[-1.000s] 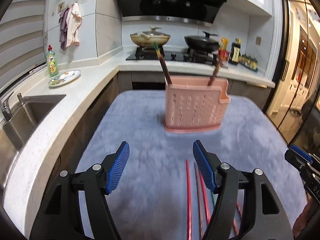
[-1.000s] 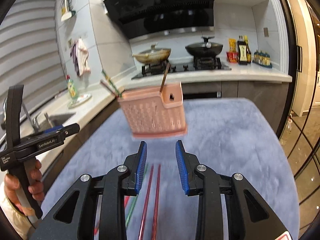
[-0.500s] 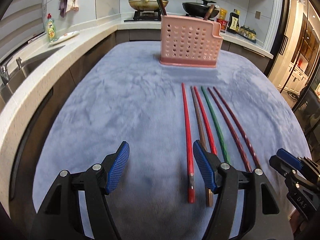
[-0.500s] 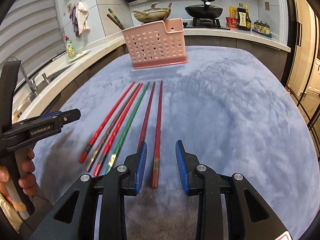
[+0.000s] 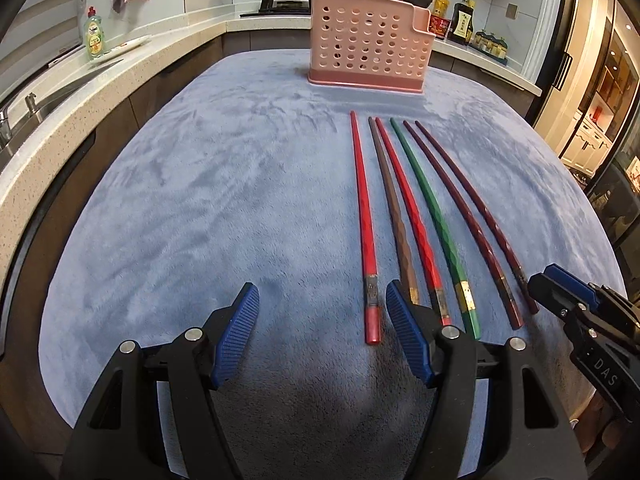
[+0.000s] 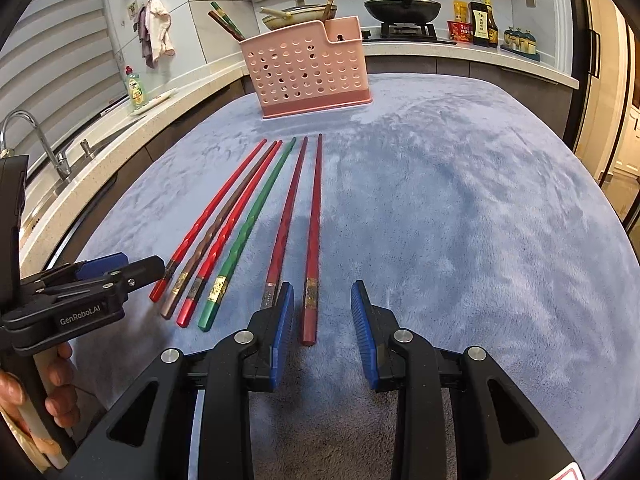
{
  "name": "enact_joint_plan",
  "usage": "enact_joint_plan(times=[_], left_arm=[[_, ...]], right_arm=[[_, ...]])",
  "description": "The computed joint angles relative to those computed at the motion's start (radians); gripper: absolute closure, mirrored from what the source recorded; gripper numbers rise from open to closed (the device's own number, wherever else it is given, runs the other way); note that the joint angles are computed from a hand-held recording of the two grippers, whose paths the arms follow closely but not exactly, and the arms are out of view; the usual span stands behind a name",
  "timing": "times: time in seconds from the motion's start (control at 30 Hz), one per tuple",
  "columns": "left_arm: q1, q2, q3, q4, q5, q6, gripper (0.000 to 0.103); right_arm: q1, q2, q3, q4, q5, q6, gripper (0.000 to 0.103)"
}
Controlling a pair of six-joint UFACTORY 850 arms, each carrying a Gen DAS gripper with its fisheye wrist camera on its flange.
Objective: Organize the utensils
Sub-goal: 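Move both open tools back down to the remaining chopstick row, then grasp a red chopstick with the left tool while the right tool grasps a dark red chopstick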
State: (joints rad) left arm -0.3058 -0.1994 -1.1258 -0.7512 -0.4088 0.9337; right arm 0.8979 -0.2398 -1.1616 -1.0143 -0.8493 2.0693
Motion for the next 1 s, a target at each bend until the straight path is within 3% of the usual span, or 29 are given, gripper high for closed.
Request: enact_joint_plan(times=[0.67, 1.0], left_arm=[[-0.017, -0.002, 0.02, 0.016, 0.045, -0.003, 0.041], [-0.021, -0.002, 0.019, 0.058, 0.055, -0.04, 0.047]], right_arm=[[-0.006, -0.026, -0.017, 0.005, 0.013, -0.019, 0.076], [-0.009, -0.032, -0.018, 0.001, 0.007, -0.019, 0.079]])
